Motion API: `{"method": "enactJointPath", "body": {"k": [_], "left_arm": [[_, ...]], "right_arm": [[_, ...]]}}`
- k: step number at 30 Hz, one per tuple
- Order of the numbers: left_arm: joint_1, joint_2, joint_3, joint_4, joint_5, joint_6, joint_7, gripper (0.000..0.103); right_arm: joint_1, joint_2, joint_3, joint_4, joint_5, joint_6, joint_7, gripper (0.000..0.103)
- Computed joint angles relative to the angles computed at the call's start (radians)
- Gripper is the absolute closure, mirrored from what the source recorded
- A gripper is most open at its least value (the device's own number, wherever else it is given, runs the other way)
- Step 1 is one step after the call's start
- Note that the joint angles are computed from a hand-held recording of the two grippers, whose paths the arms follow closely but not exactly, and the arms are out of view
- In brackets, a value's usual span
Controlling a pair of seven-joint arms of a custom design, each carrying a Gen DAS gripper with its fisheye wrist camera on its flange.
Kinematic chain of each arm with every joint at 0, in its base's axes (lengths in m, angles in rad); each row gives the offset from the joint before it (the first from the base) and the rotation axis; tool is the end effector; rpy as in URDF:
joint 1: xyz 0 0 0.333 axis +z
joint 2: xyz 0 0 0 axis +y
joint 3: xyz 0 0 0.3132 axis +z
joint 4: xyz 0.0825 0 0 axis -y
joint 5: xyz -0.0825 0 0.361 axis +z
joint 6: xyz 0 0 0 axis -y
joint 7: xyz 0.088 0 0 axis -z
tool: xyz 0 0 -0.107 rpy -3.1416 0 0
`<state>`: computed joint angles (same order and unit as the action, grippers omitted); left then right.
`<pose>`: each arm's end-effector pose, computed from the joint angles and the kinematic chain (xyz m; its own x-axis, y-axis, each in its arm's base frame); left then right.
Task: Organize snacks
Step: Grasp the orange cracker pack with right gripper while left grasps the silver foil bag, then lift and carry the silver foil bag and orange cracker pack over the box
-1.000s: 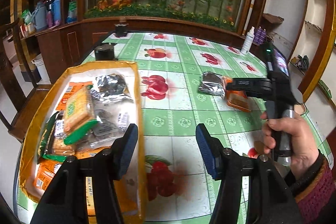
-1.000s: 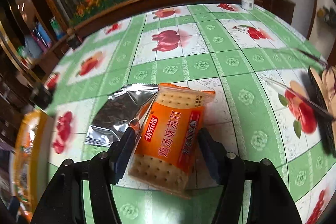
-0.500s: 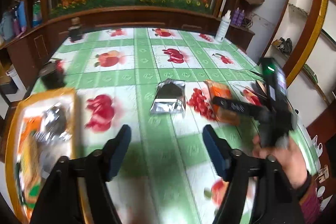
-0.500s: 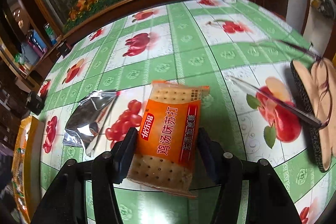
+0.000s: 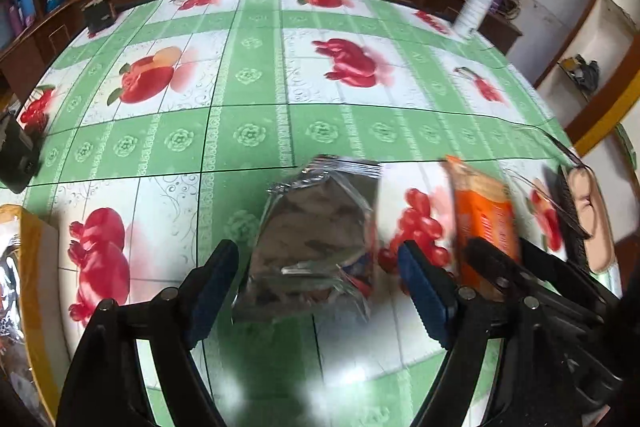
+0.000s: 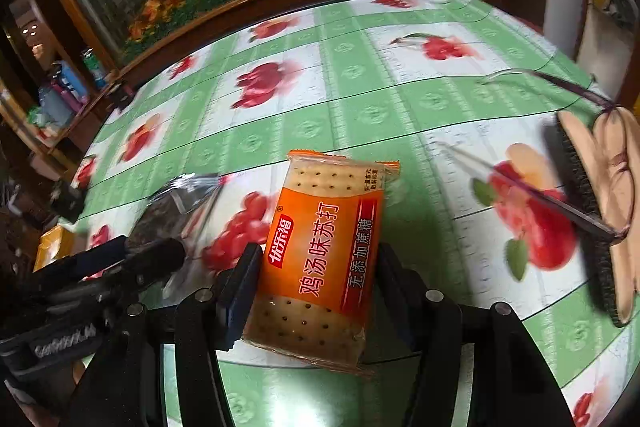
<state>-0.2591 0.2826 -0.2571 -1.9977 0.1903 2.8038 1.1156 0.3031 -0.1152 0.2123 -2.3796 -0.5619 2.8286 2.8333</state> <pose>0.5424 -0.3061 0.3948 -0.2304 -0.9606 0.1554 -0.8638 0.1284 -0.4872 0.4236 0.2731 0.4349 -0.1672 -0.9514 -0.2585 -0.7969 0.2848 -0.5327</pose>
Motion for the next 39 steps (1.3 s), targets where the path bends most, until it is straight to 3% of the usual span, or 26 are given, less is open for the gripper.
{"method": "enactJointPath", "body": {"k": [4,9,11,17,26,34,39], "left_arm": [[-0.083,-0.02,0.098,-0.043,0.204,0.052,-0.163,0.04],[-0.105,-0.138,0.145,-0.214,0.417,0.135,-0.407,0.041],[-0.098,-0.188,0.151,-0.278,0.512,0.157,-0.51,0.041],[-0.035,-0.261,0.135,-0.342,0.846,0.163,-0.81,0.042],[0.056,-0.253,0.088,-0.332,0.921,0.169,-0.879,0.042],[0.084,-0.295,0.071,-0.316,1.204,0.145,-1.158,0.043],[0.088,-0.273,0.065,-0.322,1.061,0.151,-1.019,0.044]], "right_arm": [[0.005,0.008,0.004,0.012,-0.009,-0.013,-0.005,0.041],[0.031,0.021,-0.005,0.02,0.012,0.006,-0.054,0.041],[0.047,0.032,-0.004,0.026,0.039,0.023,-0.098,0.041],[0.105,0.086,0.006,0.095,-0.074,-0.019,-0.11,0.041],[0.147,0.093,-0.027,0.104,-0.131,-0.023,-0.082,0.042],[0.14,0.067,-0.015,0.099,-0.221,0.001,0.003,0.044],[0.152,0.09,-0.014,0.11,-0.128,-0.031,-0.084,0.045]]}}
